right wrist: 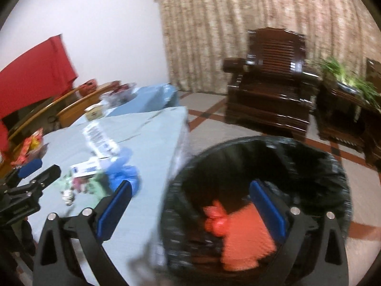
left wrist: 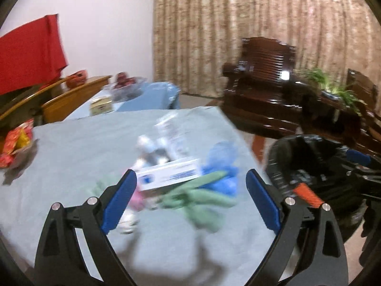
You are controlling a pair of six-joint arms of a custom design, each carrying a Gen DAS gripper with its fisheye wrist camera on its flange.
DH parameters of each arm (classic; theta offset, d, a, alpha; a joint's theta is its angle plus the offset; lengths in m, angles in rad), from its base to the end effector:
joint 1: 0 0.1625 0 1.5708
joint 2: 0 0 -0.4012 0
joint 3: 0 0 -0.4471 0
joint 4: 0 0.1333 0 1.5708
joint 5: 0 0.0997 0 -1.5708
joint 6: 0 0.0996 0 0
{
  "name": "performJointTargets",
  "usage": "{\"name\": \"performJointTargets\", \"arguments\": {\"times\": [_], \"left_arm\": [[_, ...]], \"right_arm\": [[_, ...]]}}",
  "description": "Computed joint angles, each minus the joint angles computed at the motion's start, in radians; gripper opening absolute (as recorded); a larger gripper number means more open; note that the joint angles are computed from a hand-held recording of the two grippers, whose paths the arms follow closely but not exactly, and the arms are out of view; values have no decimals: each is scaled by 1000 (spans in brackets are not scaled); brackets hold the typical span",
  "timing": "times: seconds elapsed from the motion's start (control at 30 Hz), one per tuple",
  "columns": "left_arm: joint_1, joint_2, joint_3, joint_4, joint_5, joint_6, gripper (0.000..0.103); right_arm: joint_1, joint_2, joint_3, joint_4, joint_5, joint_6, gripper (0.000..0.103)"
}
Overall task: Collect trash
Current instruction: 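Return both grippers to the table and grasp the green glove with the left gripper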
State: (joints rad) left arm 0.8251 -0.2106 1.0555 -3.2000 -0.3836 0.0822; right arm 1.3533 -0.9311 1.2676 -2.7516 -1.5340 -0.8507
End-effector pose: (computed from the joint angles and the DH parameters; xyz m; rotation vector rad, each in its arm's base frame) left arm -0.3675 -0.7305 -0.0440 0.2863 2.0052 -1.1916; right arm -0.0394 -0.8128 0.3452 0.8164 -2.4239 1.0127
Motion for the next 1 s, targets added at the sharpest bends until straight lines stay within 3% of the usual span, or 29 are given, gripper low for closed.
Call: {"name": "performJointTargets", "arguments": {"times": [0.2, 0.37, 0.83, 0.93, 1.0], "left_arm": [[24, -93, 144, 4, 103, -98, 90], [49, -137, 208, 78, 143, -206, 90], [125, -135, 197, 280, 89, -397, 84], [140, -138, 192, 329, 69, -452, 78], [151, -145, 193, 363, 47, -490, 66]], "right_arm": [[30, 25, 36, -2, 19, -48, 97], [49, 55, 48, -7, 18, -77, 97], [67, 127, 24, -8, -49, -101, 97], [70, 135, 18, -9, -60, -103, 97], [72, 139, 17, -10, -66, -105, 97]]}}
